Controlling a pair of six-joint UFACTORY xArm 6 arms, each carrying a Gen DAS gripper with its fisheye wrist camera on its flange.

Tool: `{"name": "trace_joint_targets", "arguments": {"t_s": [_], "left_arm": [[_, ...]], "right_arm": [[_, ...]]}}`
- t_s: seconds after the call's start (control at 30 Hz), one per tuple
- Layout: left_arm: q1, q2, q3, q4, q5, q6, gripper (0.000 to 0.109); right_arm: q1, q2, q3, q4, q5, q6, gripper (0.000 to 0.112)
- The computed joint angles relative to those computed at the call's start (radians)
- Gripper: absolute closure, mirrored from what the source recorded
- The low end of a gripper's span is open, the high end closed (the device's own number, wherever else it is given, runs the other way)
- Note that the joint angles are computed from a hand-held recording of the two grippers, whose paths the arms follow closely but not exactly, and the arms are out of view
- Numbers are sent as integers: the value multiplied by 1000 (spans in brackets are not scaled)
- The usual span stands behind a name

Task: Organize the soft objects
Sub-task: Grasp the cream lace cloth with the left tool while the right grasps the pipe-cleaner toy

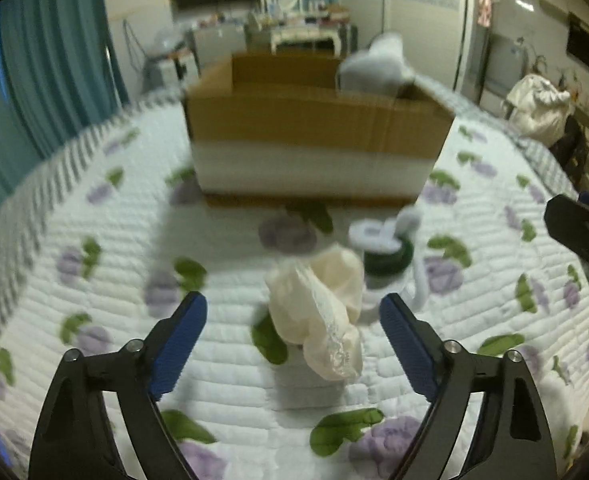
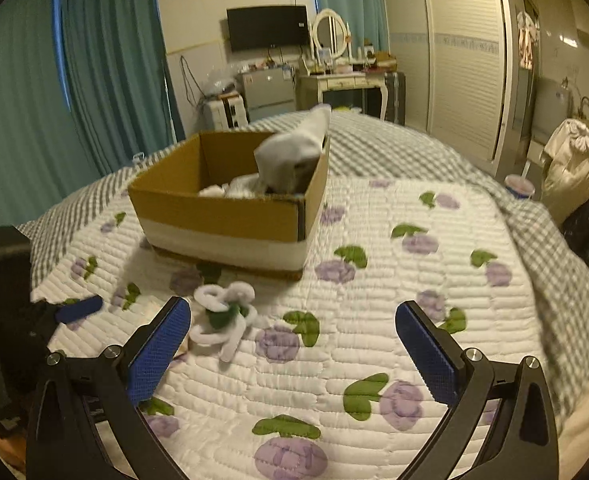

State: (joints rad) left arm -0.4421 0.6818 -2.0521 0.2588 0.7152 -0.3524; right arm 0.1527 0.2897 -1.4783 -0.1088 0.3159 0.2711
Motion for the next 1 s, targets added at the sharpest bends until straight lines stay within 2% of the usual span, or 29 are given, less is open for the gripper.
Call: {"name": "trace_joint_targets", "arguments": {"t_s": [0.1,0.17,0.23,0.27,0.37,0.47,0.57,0.63,0.73,0.8,0.9,1.0], "left_arm": [[3,56,-70,-60,56,47,31],[8,82,-105,-113,78,89,47],[17,103,-139,-183,106,139,59],[22,104,-142,-215,109,164,68],[33,66,-91,-244,74,215,77],[43,18,-25,-220,26,240,78],[60,-16,19,-239,-11,280,78],[72,-15,13,-250,-9,292,78],[84,2,-8,-252,-4,303,78],[89,20,-32,-245,6,297,78],[100,46,-67,-265,30,301,78],[104,58,-80,-272,41,306,78]], "right_arm": [[4,46,-44,40,22,-28,9],[7,74,-74,54,34,-31,9],[11,95,-95,78,42,-41,9],[15,108,-108,84,45,-39,9],[26,140,-147,81,69,-31,9],[36,176,-199,66,102,-20,9],[44,225,-267,109,133,-47,9],[51,264,-320,127,160,-57,9],[65,357,-457,140,271,-69,9],[71,394,-507,154,310,-89,13],[81,435,-564,156,362,-120,25],[85,449,-578,160,379,-138,47]]}}
